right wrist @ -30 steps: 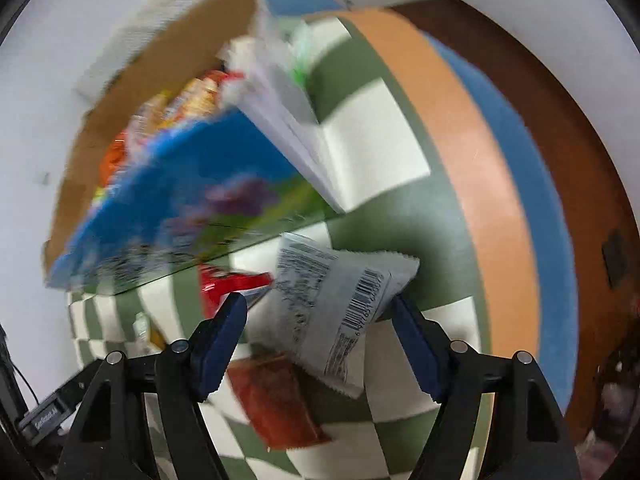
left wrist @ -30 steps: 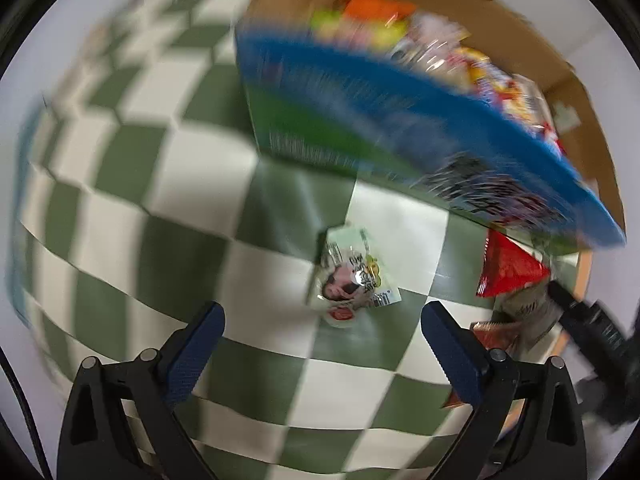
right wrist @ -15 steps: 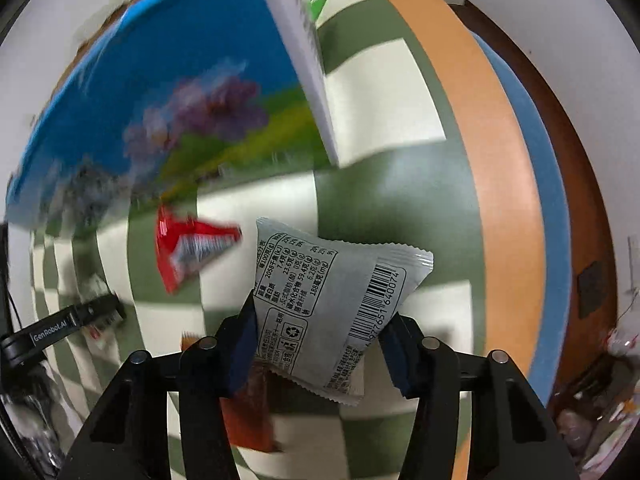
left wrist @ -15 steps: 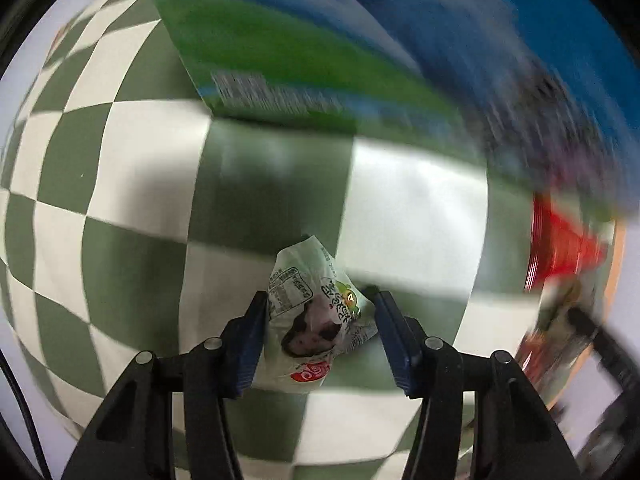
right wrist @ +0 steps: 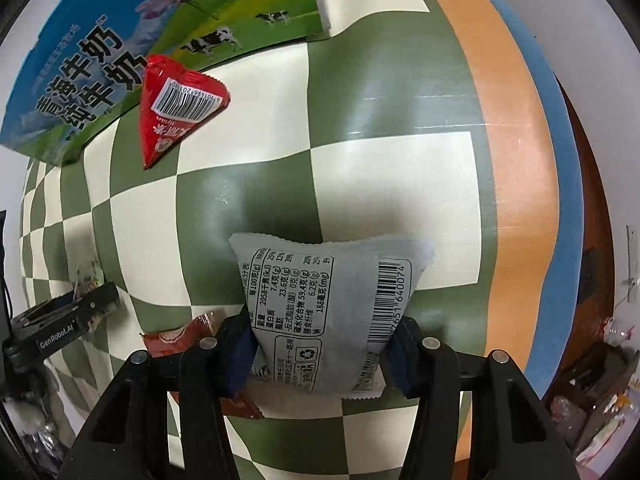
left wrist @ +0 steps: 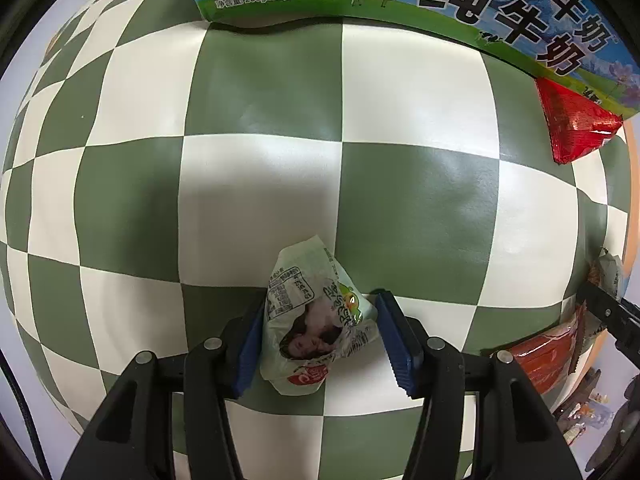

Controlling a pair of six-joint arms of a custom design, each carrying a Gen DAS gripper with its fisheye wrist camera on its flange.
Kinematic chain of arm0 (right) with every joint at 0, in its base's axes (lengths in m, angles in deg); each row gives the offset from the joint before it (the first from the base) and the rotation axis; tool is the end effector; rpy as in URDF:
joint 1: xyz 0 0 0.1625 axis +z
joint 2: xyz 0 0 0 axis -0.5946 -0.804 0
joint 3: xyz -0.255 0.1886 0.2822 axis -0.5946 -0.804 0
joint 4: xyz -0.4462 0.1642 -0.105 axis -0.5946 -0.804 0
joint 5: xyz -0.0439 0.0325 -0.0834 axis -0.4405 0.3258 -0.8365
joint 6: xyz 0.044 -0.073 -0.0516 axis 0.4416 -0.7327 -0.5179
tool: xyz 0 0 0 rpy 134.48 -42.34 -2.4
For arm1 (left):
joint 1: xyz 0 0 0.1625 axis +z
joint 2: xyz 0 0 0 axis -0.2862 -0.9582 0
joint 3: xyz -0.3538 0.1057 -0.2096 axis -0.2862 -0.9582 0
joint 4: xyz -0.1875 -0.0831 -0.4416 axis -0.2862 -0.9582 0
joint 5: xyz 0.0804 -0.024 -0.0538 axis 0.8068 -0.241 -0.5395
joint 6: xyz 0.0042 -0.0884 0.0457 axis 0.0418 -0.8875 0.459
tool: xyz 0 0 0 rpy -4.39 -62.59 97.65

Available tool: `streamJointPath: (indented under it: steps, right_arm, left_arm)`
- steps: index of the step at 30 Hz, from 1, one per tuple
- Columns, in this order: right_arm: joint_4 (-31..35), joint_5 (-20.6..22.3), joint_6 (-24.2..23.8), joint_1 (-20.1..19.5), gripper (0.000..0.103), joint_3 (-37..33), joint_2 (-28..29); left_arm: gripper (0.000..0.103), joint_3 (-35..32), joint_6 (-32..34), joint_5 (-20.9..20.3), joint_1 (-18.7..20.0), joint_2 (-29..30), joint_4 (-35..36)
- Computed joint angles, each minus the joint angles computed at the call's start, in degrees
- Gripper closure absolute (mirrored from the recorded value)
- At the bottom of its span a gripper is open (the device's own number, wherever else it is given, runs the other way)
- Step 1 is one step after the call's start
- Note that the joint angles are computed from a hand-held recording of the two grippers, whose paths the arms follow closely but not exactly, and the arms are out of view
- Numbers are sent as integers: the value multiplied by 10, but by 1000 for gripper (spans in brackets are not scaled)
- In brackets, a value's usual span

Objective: Organize snacks
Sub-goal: 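Grasp the small panda-print packet with left tool while right tool grasps the white packet, then lower both packets into the box and open both tools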

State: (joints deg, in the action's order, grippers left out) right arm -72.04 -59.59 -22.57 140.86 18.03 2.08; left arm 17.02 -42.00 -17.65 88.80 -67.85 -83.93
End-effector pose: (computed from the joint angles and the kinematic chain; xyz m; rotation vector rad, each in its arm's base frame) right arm 0.2681 -0.7701 0.0936 -0.5378 -2.3988 0.3329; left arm -0.0748 -0.8738 0.1705 0.4222 2.3927 0.1117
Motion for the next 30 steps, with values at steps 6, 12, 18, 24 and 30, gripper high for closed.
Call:
streamJointPath:
  steps: [6,12,18,24,30]
  right_arm:
    - [-7,-1,2,2,42,6,-6]
    - [-2,-12,-6,0,48,9,-13]
    - [-17,-15,-7,10,54,18,-23]
    - [-63,1,-37,33,54,9,-35]
    - [-101,31,-131,59,54,-105,7]
  left_arm:
    - [52,0,2,1,3,-1,-4]
    - [52,-26,9,9,-1,18,-4]
    - [53,-43,17,-7,-6,21,2]
    - [53,-72,36,-71,-28,10,4]
    - [53,-210,72,-137,-59,62,26]
